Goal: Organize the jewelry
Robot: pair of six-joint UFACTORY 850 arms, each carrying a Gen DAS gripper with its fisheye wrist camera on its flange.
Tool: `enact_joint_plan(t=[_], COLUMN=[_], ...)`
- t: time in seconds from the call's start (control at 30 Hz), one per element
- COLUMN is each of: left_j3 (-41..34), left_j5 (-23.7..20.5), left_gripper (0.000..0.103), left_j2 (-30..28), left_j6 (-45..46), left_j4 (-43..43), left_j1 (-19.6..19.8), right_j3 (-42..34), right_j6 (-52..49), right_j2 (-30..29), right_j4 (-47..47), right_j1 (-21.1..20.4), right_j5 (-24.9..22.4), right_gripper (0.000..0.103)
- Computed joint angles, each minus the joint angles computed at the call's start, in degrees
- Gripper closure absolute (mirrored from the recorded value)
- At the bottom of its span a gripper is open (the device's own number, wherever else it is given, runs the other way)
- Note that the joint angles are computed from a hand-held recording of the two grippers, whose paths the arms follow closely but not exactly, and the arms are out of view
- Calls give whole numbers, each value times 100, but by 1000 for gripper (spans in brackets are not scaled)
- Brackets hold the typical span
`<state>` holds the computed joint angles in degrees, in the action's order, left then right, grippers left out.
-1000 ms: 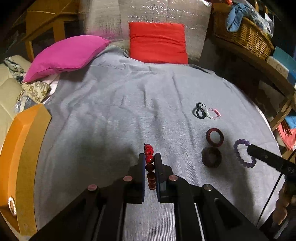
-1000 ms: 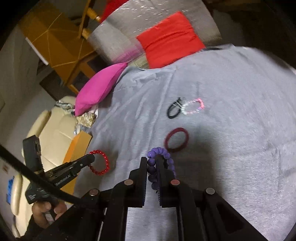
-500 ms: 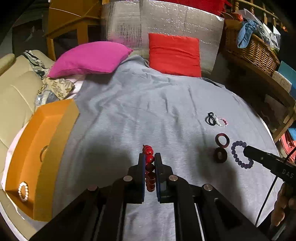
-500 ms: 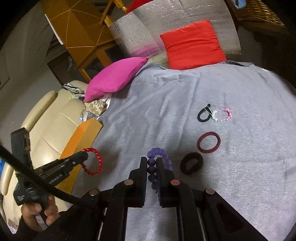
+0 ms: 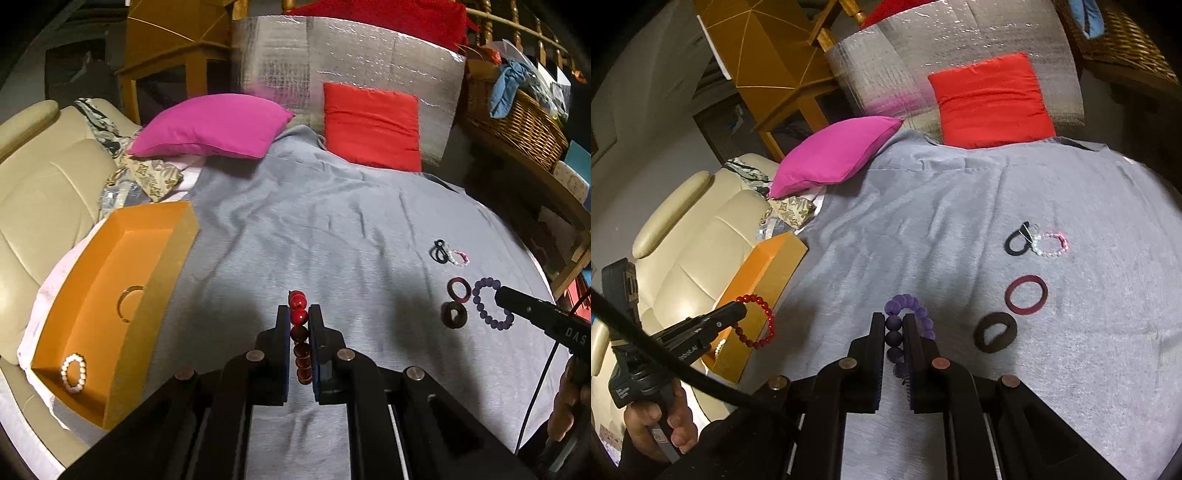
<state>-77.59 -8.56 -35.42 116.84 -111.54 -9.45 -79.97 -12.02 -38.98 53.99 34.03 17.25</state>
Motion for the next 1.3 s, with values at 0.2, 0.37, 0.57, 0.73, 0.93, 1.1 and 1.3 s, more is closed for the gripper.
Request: enact_joint_plan(t=[0.2, 0.37, 0.57, 0.73, 0.93, 1.1, 1.3], left_j3=[64, 128, 130, 140, 157, 151, 102], left_j5=[34, 98, 276, 350, 379, 412, 498], left_gripper=[94, 94, 94, 94, 94, 94, 94], left_j2=[65, 121, 121, 120, 152, 174, 153], left_j6=[502, 1108, 2164, 2767, 3504, 4180, 4849], left_j4=[-597, -1268, -2467, -3200, -4036, -4793, -5533], left_j1=[192, 332, 454, 556, 686, 819, 977], right_j3=[-488, -964, -1690, -2284, -2993, -3672, -4784], right_j6=[-1389, -2407, -4178, -5504, -6677, -7625, -8972], right_j2=[-229, -502, -913, -1241, -1614, -1962, -2556], right_j4=[1178, 2061, 3630, 4855, 5886, 6669, 7745], right_j1=[96, 169, 306, 395, 488, 556, 632], right_j5=[-61, -131, -27, 110, 343, 514, 759], right_gripper=[93, 93, 93, 93, 93, 93, 93])
